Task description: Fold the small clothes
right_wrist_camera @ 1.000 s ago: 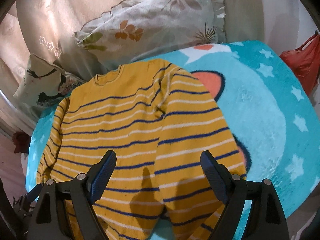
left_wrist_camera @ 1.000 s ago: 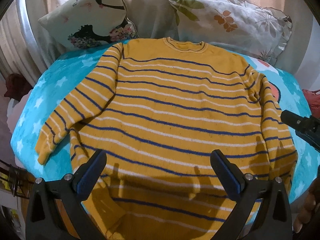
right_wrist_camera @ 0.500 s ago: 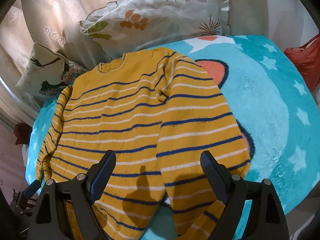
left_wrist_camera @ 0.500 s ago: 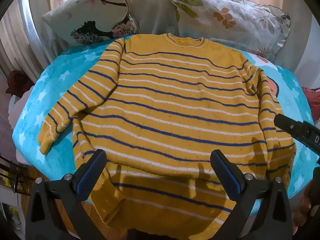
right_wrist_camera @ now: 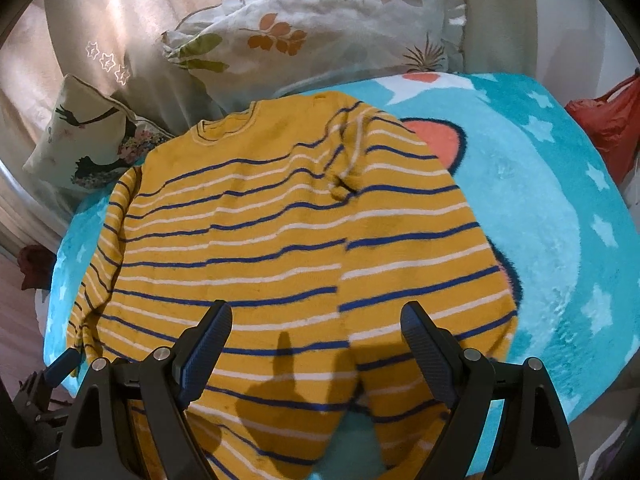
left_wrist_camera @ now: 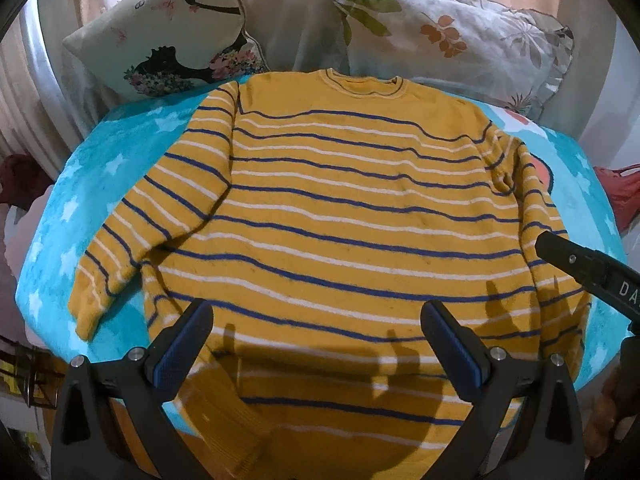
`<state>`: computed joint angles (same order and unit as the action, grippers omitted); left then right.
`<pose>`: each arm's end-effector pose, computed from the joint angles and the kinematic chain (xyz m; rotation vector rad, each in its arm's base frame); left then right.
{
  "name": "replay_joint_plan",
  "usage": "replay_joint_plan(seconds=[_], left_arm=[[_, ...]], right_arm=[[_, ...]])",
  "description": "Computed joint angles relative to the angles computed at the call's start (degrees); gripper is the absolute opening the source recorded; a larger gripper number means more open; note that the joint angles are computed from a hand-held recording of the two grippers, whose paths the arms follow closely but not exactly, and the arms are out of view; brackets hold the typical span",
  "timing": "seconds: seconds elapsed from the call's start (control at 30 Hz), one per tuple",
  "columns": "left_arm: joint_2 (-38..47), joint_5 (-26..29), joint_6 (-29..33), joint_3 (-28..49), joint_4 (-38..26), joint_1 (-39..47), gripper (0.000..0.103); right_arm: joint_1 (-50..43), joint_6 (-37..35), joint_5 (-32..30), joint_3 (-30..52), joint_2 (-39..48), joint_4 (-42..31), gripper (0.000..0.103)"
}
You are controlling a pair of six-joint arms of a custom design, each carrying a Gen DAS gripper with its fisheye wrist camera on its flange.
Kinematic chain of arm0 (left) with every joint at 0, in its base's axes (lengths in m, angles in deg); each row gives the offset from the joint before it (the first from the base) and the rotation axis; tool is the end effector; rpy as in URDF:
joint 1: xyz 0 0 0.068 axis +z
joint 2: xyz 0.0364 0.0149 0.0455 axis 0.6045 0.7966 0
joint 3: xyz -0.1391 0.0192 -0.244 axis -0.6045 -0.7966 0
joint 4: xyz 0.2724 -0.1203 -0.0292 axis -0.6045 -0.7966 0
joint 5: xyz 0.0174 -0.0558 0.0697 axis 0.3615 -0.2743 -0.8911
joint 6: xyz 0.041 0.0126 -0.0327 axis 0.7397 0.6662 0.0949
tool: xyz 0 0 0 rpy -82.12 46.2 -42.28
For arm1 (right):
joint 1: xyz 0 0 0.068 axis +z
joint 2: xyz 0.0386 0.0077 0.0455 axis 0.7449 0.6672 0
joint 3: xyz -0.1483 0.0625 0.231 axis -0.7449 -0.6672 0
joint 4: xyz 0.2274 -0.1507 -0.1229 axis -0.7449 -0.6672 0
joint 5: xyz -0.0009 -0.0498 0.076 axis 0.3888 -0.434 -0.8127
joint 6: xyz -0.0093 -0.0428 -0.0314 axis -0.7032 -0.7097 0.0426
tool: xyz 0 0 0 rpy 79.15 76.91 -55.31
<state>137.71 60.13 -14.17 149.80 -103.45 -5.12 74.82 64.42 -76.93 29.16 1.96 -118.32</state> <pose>0.2162 -0.1821 0.3112 0.1591 2.5985 -0.0278 0.2127 0.1007 0.2708 0.3941 2.5149 0.2811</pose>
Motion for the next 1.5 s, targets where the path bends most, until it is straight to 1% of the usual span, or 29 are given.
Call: replay_joint_plan(seconds=[0.13,0.4,0.57,0.73,1.0,1.2,1.5], left_arm=[[-1.39,2.41,5.23,-0.83,1.02,3.5,0.103],[-1.6,9.8,14.61,-1.31,2.85,10.4,0.103],[-0.83,13.28,18.7,-0.96,3.33,12.86,0.103],[0.21,15.95,21.51,-0.39,3.7,15.21,0.103],[1.55,18.4,23.26,0.25,4.2,17.01,0.103],[2.5,18.88,22.8,0.72,4.43,17.16,0.103],[3.28,18.18,21.69,1.38,4.47,16.66,0.103]], right_arm=[[3.68,3.48,3.1,2.76,3.79,-0.13,0.09],[8.72,11.57,6.46,6.61,9.64,-1.58,0.09],[10.87,14.91,9.05,8.69,11.51,-3.05,0.09],[12.17,17.96,10.58,10.22,13.05,-4.55,0.09],[13.12,19.53,11.91,12.18,14.9,-6.07,0.09],[12.55,19.42,11.84,12.57,15.47,-6.21,0.09],[11.5,18.22,11.38,12.06,15.02,-5.7,0.09]])
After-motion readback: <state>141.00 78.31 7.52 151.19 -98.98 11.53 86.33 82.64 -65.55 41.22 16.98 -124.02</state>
